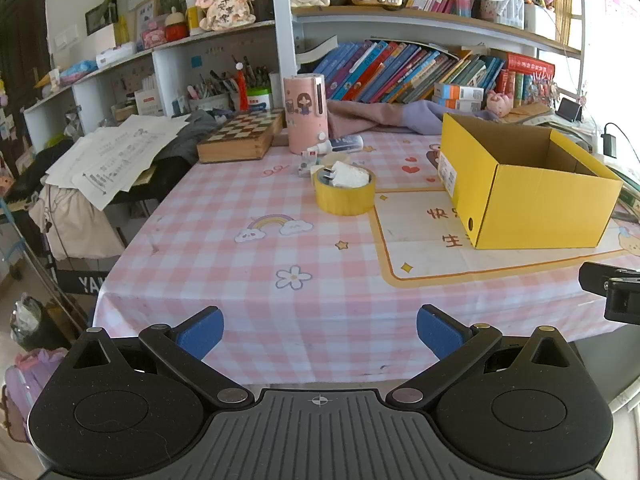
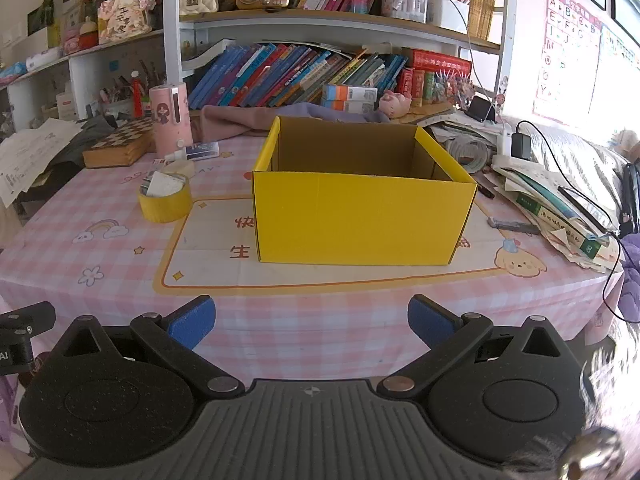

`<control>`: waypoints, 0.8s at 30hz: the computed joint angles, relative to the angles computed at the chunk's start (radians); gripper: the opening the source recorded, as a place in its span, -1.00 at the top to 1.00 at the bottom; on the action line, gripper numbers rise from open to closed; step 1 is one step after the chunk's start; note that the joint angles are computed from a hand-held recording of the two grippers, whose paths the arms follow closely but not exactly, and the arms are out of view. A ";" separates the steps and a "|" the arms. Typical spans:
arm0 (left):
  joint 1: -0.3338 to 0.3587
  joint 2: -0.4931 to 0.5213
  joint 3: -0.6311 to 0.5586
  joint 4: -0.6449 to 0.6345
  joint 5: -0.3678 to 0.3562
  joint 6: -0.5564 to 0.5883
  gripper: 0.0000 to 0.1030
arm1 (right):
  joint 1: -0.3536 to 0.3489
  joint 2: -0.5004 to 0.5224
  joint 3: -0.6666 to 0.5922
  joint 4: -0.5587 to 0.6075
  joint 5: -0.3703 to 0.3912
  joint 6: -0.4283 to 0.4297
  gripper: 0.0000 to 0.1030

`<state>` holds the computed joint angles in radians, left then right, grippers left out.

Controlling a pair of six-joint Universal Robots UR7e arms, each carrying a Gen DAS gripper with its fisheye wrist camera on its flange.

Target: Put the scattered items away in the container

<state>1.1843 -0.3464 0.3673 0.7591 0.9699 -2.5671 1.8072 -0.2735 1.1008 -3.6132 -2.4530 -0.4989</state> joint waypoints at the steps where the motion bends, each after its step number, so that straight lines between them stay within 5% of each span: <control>1: 0.000 -0.001 0.003 -0.002 0.000 0.001 -1.00 | 0.000 0.000 0.000 0.001 -0.001 0.001 -1.00; 24: -0.010 -0.004 0.028 0.000 -0.013 -0.016 -1.00 | -0.004 -0.012 0.023 -0.014 0.002 -0.005 -1.00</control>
